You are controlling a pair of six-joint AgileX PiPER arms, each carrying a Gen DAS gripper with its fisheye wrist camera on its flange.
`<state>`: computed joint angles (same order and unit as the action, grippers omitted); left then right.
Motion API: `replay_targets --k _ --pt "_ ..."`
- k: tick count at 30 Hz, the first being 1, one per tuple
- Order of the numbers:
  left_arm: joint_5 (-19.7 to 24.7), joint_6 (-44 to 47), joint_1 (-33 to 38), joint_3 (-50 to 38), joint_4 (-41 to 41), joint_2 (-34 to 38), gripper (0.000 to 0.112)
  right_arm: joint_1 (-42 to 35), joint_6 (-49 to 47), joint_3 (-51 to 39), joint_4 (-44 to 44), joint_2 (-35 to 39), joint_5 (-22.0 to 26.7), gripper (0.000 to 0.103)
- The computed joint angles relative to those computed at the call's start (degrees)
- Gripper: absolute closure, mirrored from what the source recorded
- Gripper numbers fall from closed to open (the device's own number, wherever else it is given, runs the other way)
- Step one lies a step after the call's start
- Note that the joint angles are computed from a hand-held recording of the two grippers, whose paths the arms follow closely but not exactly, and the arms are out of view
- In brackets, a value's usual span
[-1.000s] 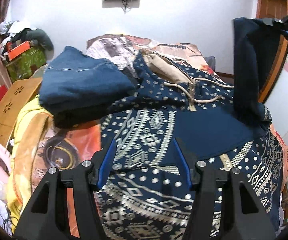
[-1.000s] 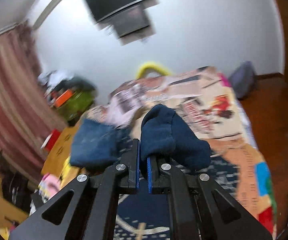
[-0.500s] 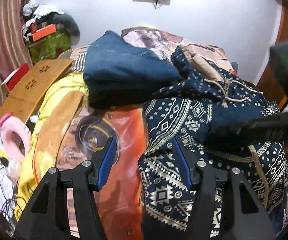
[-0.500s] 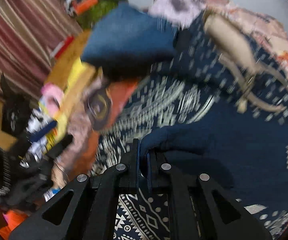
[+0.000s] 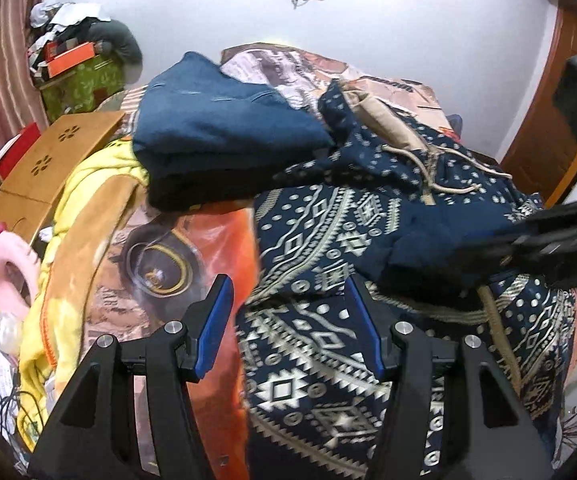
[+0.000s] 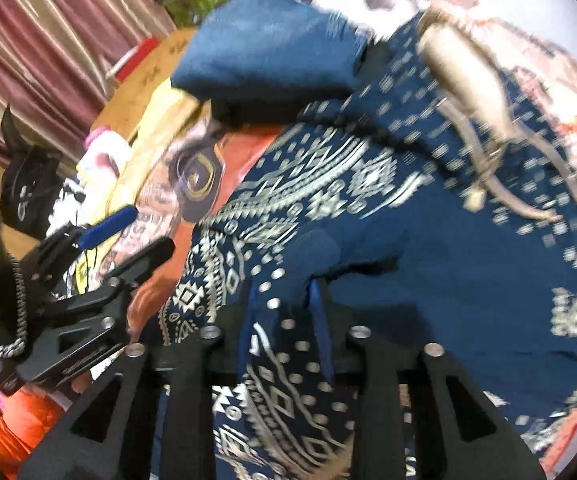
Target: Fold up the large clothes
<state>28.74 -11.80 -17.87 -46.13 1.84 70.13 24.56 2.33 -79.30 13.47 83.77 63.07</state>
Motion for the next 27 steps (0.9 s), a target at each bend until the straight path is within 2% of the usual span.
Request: replay_targets --k 3,7,12,17,20,25,27 --pt "0.41 -1.93 -2.75 -2.31 1.37 2.02 0.056 -4.30 0.21 1.90 -1.95 -5.12 -1.63 0.060" --pt "1.04 -5.54 -7.60 -5.31 4.98 4.59 0.056 -9.06 1.57 3.72 -7.89 -9.53 -3.59 0.058" --pt "1.95 -5.29 -12.82 -9.81 5.69 9.08 0.056 -21.36 -2.11 5.67 -9.48 -12.91 -3.46 0.056" --pt "4.35 -0.42 -14.46 -16.36 1.53 17.23 0.056 -36.59 -9.98 6.88 -5.00 -13.05 -2.45 0.056" --pt "6.89 -0.79 -14.95 -20.39 2.71 23.03 0.056 -44.59 -14.42 7.33 -0.30 -11.54 -1.51 0.056" --pt "8.64 1.12 -13.17 -24.63 -0.27 28.15 0.074 -52.64 -18.97 8.42 7.20 -7.79 1.11 0.056" --pt "8.35 1.10 -12.61 -25.36 -0.13 28.55 0.088 -53.30 -19.55 8.86 8.79 -6.72 1.72 0.056"
